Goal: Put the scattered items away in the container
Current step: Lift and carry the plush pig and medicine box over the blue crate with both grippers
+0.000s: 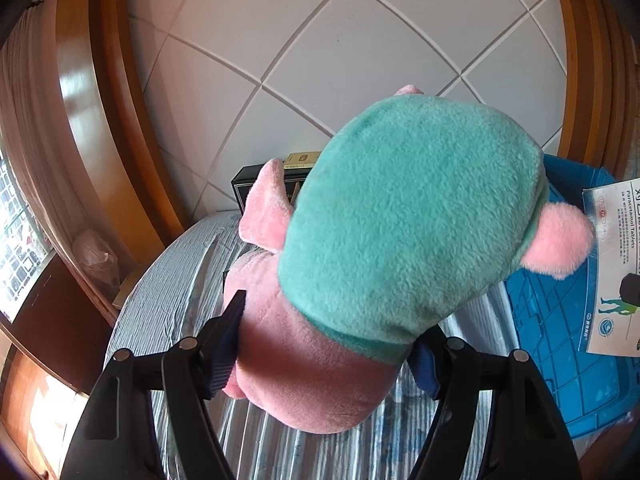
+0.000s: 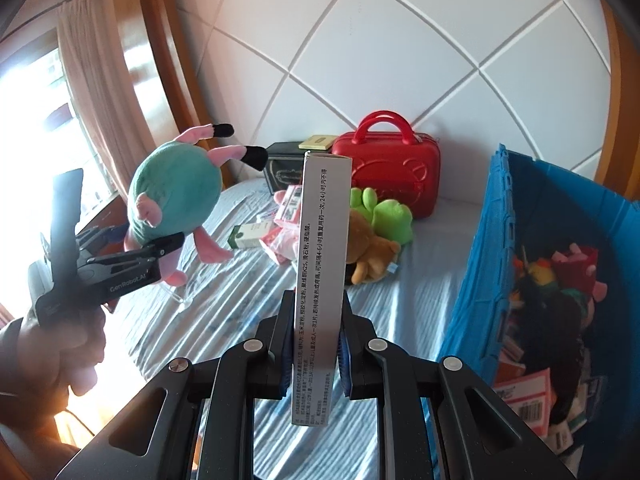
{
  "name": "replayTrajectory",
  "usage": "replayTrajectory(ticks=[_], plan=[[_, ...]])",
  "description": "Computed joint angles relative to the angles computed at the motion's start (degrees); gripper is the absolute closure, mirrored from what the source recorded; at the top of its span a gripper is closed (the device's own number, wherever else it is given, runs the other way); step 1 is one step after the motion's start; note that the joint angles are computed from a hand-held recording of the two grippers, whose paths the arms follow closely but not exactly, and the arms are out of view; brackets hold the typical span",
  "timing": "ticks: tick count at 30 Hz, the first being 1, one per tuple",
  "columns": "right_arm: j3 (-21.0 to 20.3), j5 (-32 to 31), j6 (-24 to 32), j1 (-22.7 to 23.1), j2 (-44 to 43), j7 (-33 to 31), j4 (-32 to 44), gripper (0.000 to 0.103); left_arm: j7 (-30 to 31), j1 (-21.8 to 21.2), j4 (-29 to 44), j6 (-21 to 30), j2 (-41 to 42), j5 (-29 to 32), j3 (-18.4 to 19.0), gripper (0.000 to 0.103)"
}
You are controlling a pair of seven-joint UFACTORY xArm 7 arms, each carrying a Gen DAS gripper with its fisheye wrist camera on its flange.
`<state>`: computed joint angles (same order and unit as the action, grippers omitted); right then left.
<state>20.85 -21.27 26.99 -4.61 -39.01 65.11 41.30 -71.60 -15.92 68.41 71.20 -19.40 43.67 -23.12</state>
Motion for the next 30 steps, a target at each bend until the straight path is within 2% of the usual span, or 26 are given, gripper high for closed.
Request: replayTrajectory(ticks=[5,12,23,30], plan=[[-2.5,1.7,-0.4,1.6,-6.2,-1.7,-4.8,0.085,-0.3,-1.5,7.0,2.0,5.7,3.6,-1.8,0.033],[-3.5,3.5,0.1,0.4,-16.5,-3.8,-11.3,0.085,0.6,-6.8,16.4,2.5,14.5,8.2,-0.1,0.033],[-4.8,7.1,11.1,-1.5,-33.2,-5.8,-18.0,0.085,4.7,-15.7,32.1,-1.9,28.0,12.0,5.8,0.033],[-4.7,7.1,21.1,-3.0,-42.6,-6.3,-19.7,0.085,11.7,-20.9,46.7,-5.2,39.3,10.5,9.4,0.033]])
